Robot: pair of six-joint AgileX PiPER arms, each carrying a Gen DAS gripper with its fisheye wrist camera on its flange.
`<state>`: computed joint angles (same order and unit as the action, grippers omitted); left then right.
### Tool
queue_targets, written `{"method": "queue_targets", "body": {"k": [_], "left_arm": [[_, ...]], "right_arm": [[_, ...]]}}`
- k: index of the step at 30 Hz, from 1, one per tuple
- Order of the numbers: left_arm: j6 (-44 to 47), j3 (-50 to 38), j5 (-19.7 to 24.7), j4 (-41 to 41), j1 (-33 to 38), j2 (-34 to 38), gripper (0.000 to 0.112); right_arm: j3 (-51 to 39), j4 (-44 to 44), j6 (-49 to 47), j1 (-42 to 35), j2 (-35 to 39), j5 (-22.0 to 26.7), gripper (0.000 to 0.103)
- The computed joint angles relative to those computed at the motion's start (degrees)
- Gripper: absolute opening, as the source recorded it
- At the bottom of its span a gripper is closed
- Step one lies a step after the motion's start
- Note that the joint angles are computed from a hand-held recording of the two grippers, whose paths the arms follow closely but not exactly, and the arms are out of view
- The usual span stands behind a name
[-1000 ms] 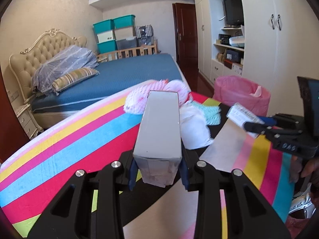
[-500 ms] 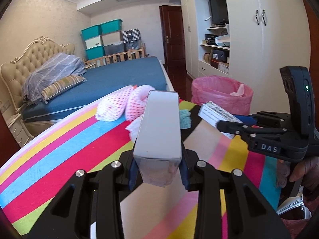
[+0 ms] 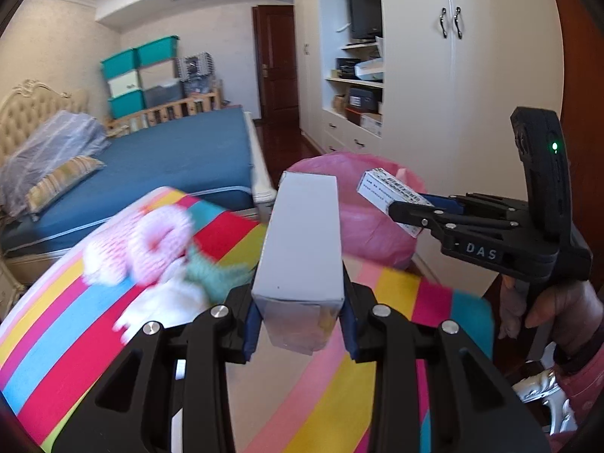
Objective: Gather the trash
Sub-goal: 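Carry the medicine box and white box over the pink wastebasket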
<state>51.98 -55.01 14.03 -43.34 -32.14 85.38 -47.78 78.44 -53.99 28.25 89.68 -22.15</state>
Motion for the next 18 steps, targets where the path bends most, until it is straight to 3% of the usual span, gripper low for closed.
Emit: {"method": "queue_targets", "body": {"k": [3,9,13,16,18], "left_arm": [[-13.3,-8.4,1.0,11.8,-3.1,6.0,0.034],[-30.5,-25.4,5.9,25.3,-6.6,17.5,0.034],[-34.8,-36.1,10.5,26.8,-7.0,24.6,0.034],[-36.8,-43.6,13.6,26.6,-7.1,29.2,0.034],[-38.3,-48.4,15.1,26.7,-7.1,32.1,0.035]], "right_arm": [[-0.8,1.5,-3.9,-4.5,-0.1,1.6,0.033],[-3.8,1.3,-7.5,-13.8,1.4,7.1,0.033],[-6.9,3.1,-10.8,-18.7,4.3,11.2,0.033],[-10.7,10.1,-18.6,-21.7,7.4,13.4,0.034],[-12.7,9.0,-18.3,-22.8,8.9,14.3,0.036]]}}
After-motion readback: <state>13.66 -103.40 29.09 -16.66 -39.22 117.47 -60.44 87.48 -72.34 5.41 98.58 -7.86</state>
